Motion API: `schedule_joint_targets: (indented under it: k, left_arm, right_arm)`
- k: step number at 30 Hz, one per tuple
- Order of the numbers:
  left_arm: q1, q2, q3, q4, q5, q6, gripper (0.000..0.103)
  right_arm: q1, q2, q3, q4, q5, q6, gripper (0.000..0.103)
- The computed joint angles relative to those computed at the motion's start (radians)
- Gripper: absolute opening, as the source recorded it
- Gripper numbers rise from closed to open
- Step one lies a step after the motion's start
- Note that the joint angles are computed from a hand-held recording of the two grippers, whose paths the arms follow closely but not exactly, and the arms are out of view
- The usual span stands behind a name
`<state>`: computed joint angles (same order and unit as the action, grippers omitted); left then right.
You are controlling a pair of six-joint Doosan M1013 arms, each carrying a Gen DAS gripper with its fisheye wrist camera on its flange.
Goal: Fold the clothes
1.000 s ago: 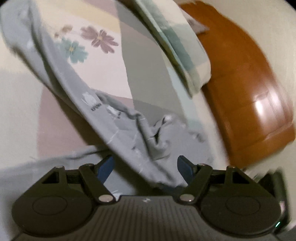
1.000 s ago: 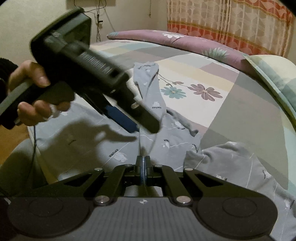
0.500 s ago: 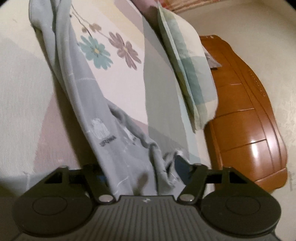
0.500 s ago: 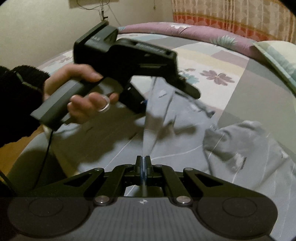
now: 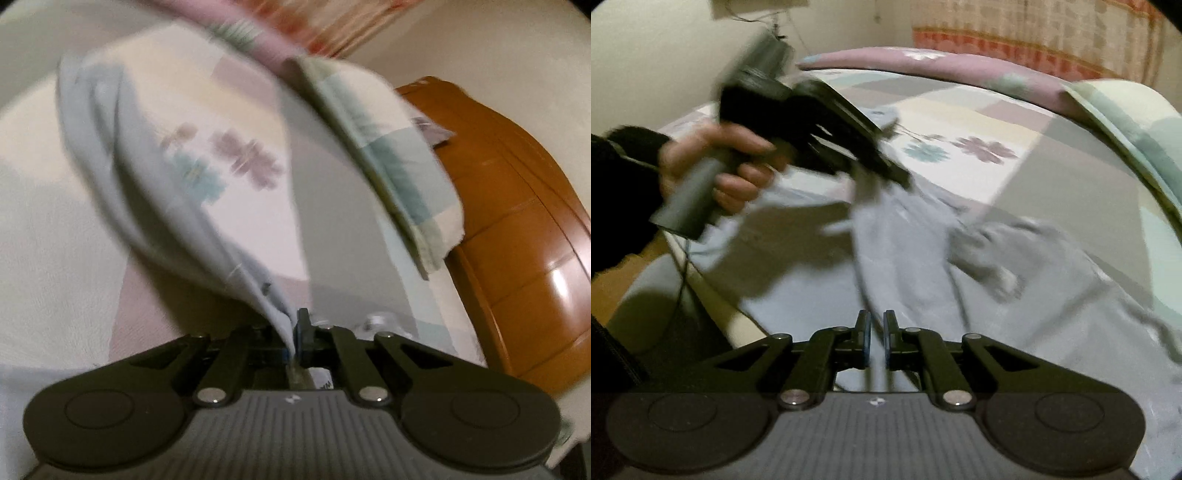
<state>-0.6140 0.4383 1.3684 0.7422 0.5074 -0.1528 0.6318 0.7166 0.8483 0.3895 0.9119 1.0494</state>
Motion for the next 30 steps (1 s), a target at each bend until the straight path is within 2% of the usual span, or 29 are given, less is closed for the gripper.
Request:
schedule_joint_targets:
  k: [4, 7, 9, 11, 16, 18, 20, 24, 30]
  left_arm:
    - [-0.056, -0.030, -0.002, 0.168, 0.105, -0.053, 0.003]
    - [-0.099, -0.045, 0.011, 0.244, 0.191, -0.093, 0.003]
    - [-0.122, -0.043, 0.009, 0.242, 0.263, -0.066, 0.003]
    - [-0.125, -0.044, 0.019, 0.175, 0.289, -0.038, 0.003]
    - [-0.122, -0.043, 0.039, 0.066, 0.315, -0.027, 0.003]
    - [-0.127, -0.050, 0.044, 0.070, 0.319, -0.035, 0.003]
    - [-0.134, -0.058, 0.044, 0.091, 0.320, -0.052, 0.003]
    - [-0.142, -0.069, 0.040, 0.113, 0.327, -0.061, 0.003]
    - [-0.132, -0.063, 0.045, 0.043, 0.325, -0.047, 0.003]
  right_arm:
    - [-0.012, -0.031, 0.058, -0.043, -0.023, 0.062, 0.009]
    - [-0.021, -0.048, 0.089, -0.056, -0.032, 0.090, 0.009]
    - [-0.028, -0.059, 0.107, -0.063, -0.040, 0.097, 0.009]
    - [-0.033, -0.070, 0.122, -0.081, -0.047, 0.101, 0.009]
    - [-0.030, -0.084, 0.145, -0.211, -0.070, 0.076, 0.012]
    - [-0.024, -0.089, 0.156, -0.278, -0.085, 0.058, 0.018]
    - [-0.019, -0.094, 0.170, -0.325, -0.107, 0.023, 0.018]
    - [-0.014, -0.102, 0.194, -0.347, -0.144, -0.131, 0.018]
    - [-0.008, -0.097, 0.213, -0.378, -0.173, -0.396, 0.018]
